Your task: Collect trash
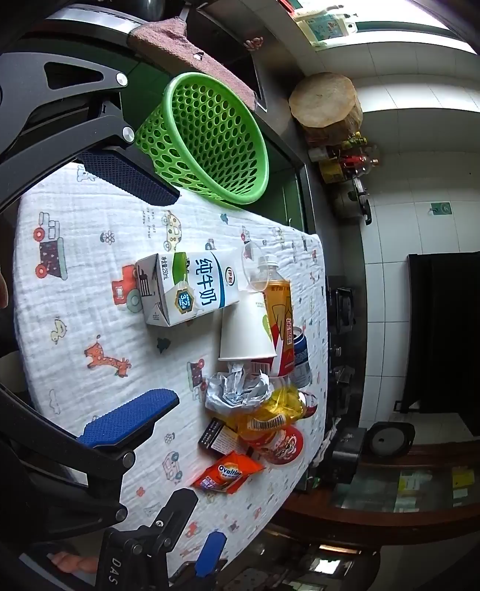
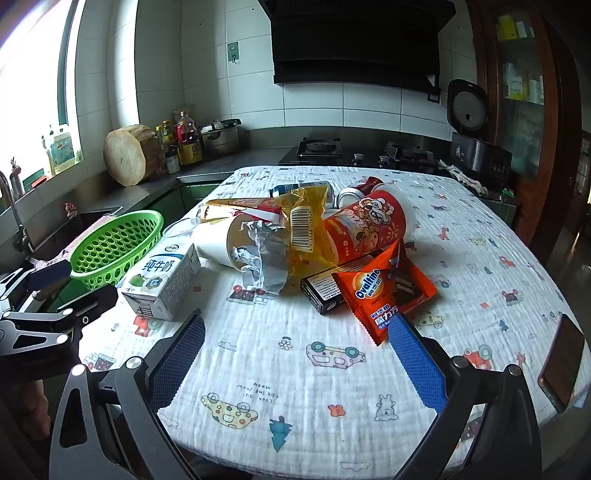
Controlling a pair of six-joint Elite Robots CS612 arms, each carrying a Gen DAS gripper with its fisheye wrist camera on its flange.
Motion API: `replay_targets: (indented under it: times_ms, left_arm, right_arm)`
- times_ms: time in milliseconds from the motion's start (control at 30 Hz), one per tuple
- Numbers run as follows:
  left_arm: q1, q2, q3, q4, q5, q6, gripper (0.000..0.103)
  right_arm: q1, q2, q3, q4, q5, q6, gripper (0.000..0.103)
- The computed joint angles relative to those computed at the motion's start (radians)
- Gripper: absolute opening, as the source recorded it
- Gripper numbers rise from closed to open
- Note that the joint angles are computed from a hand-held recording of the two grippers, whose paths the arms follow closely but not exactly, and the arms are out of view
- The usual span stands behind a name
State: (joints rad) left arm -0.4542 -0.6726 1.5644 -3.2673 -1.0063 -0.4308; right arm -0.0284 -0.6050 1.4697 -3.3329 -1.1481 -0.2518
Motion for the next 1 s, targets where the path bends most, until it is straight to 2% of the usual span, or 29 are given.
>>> replay_targets:
  times_ms: [267,367,433,733,1000]
  left_arm:
    - [-0.012,0.008,-0.009,-0.001,0.012,-0.001,0.098]
    - [-0.007,0.005,-0.005,-0.007,-0.003,-0.006,0.098]
    - [0.005,0.001,-0.001,-0.011,-0.038,-0.001,0.098]
    - [0.016,0.001,0.004,-0.030,-0.074,-0.006,0.098]
    - [0.020,0.003,0.002,-0.022,-0.071,-0.020,0.098]
  right_arm:
    - [0.000,-0.001,0.000,0.003,0.002,-0.002,0.097]
    - [-0.001,-0.001,-0.001,0.003,-0.002,-0.002,0.097]
    - [-0.003,-0.003,-0.001,0.005,-0.001,-0.003,0.097]
    - [0.000,0.000,-0.002,0.002,-0.005,-0.001,0.097]
    - [-0.001,0.002,-0.005,0.005,-0.003,-0.001,0.097]
